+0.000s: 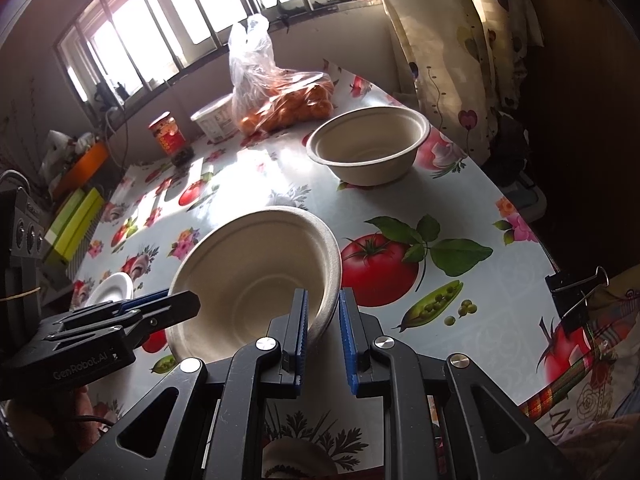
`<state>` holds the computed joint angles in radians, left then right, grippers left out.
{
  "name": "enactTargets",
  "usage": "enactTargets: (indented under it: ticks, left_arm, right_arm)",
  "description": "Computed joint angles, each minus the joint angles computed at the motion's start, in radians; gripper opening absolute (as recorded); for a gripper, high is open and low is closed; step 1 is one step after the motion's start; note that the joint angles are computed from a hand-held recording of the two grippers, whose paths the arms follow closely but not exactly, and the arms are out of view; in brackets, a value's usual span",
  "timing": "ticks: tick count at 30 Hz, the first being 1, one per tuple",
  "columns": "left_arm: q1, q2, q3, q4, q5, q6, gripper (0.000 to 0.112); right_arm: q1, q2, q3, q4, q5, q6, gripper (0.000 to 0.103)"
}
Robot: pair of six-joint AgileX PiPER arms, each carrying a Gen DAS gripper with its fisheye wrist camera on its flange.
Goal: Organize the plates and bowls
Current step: 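Carry the held bowls and lower each into another beige bowl, then open the left gripper while the right gripper opens, releasing the bowls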
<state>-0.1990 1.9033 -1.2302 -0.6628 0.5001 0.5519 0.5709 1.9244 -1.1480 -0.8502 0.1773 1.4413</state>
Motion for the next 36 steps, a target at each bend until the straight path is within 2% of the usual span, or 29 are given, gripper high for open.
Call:
enactTargets:
  ticks: [7, 10, 11, 24, 36]
  left_arm:
    - [-0.002, -0.004, 0.006, 0.002, -0.01, 0.0, 0.029]
    - [-0.004, -0.01, 0.012, 0.0, -0.022, 0.001, 0.041]
    - [-0.002, -0.01, 0.012, -0.006, -0.02, 0.006, 0.041]
    - [0.001, -0.013, 0.017, -0.019, -0.027, 0.019, 0.041]
    - [0.016, -0.026, -0.005, -0.003, -0.037, 0.011, 0.041]
  right_arm:
    - [0.01, -0.005, -0.002, -0.014, 0.016, 0.013, 0.017]
    - [0.014, -0.007, -0.002, -0.021, 0.015, 0.016, 0.018]
    - [0.014, -0.007, -0.003, -0.018, 0.016, 0.011, 0.018]
    - [0.02, -0.007, -0.006, -0.042, 0.021, 0.033, 0.021]
    - [0.004, -0.012, -0.031, 0.041, -0.001, -0.061, 0.03]
